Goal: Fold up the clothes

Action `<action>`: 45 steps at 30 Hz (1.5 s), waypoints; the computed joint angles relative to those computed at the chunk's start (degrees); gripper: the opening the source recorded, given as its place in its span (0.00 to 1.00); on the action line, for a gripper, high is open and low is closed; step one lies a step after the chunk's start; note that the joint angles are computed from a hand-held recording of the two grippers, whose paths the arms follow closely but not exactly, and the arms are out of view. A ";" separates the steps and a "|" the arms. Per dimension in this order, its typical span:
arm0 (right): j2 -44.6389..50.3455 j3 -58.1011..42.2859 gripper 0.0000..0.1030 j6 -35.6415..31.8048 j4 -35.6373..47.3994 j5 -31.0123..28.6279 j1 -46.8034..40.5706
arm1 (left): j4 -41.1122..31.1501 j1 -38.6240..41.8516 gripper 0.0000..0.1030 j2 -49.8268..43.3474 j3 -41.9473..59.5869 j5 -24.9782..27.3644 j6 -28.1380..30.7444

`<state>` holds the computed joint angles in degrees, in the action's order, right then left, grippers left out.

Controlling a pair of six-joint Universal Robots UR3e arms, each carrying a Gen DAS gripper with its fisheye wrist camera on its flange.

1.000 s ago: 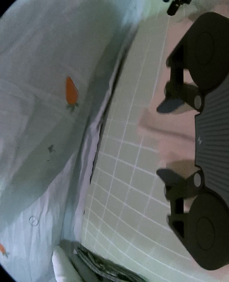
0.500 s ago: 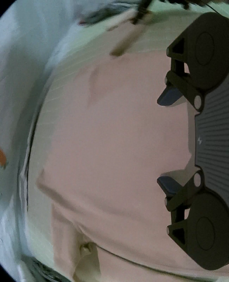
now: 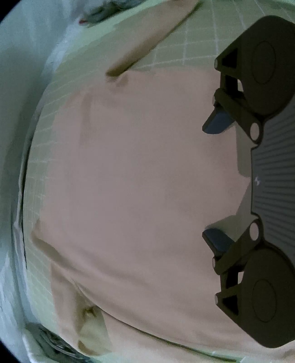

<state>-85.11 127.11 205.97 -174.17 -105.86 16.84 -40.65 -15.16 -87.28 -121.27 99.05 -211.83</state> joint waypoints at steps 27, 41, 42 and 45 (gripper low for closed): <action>-9.56 14.52 0.33 14.09 -5.87 1.68 -9.04 | 1.69 -2.84 1.00 -5.58 1.97 3.02 2.98; -3.04 12.94 0.05 -2.35 -10.75 -0.41 -9.63 | 0.02 -2.71 1.00 -6.46 4.15 2.77 2.92; -5.75 14.06 0.05 -1.94 -9.12 0.00 -9.36 | -0.07 -2.66 1.00 -6.43 4.20 2.74 2.95; -14.33 16.79 0.05 -0.60 -3.15 1.14 -8.39 | 0.29 -2.52 1.00 -6.19 3.73 2.71 3.12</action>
<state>-99.43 143.90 205.37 -177.32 -104.72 8.45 -40.36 -17.69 -93.47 -117.54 101.76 -208.71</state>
